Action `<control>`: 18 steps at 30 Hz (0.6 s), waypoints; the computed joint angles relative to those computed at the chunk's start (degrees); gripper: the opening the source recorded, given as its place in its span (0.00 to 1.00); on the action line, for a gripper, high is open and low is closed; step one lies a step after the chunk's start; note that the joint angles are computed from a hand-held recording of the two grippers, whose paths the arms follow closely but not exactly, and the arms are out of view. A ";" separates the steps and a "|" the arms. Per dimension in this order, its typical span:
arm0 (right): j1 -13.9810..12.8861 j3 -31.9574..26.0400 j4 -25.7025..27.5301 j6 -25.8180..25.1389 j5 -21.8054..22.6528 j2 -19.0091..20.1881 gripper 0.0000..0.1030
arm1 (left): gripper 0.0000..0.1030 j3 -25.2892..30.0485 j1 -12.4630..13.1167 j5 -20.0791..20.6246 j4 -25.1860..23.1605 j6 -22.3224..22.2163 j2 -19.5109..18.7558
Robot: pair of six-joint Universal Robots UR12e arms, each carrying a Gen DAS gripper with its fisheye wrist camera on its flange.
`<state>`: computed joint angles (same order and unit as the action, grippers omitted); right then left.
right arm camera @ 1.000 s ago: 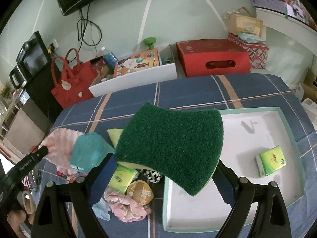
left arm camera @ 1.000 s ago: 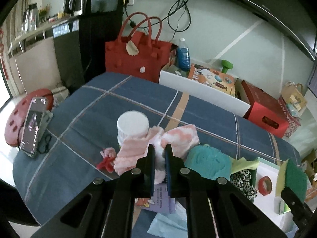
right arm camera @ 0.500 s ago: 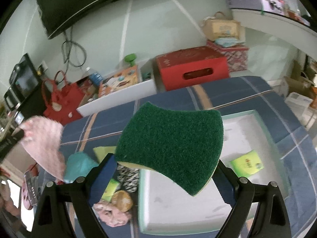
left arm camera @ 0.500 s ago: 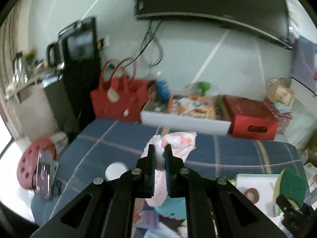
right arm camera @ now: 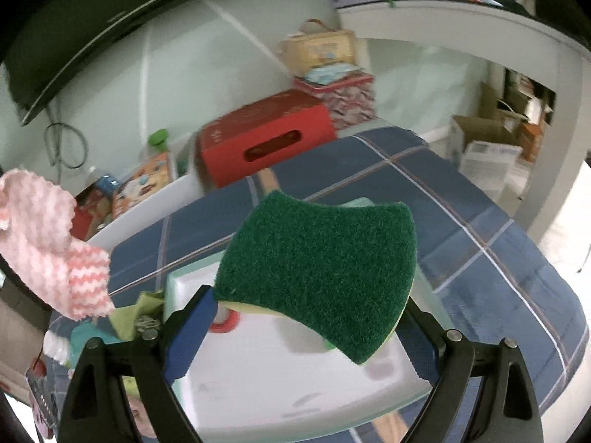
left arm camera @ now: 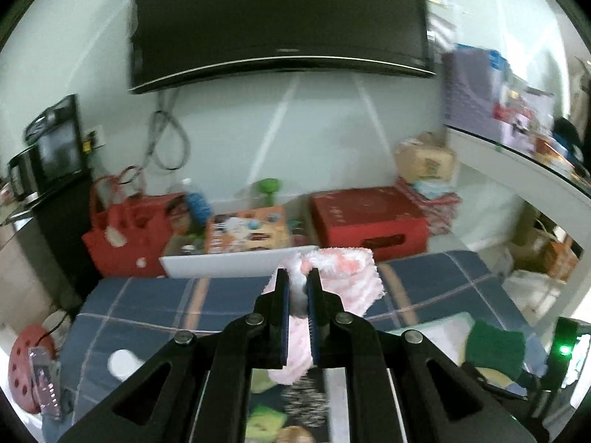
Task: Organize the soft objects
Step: 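Carry the cloth into the tray and open the left tool while the right tool carries the sponge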
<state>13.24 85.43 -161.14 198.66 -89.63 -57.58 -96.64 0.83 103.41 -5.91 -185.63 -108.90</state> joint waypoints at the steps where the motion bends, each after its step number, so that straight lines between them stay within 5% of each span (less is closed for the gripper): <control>1: -0.18 0.05 0.36 0.22 -0.32 0.02 0.91 | 0.08 0.40 -0.29 -1.69 -0.50 0.58 -0.32; 10: -1.86 0.50 3.09 3.05 -1.47 0.39 0.91 | 0.08 2.63 -2.41 -9.99 -4.13 3.87 -3.32; 18: -2.04 -0.40 5.08 3.17 -0.21 1.44 0.91 | 0.08 3.26 -2.35 -9.98 -10.46 1.51 -6.22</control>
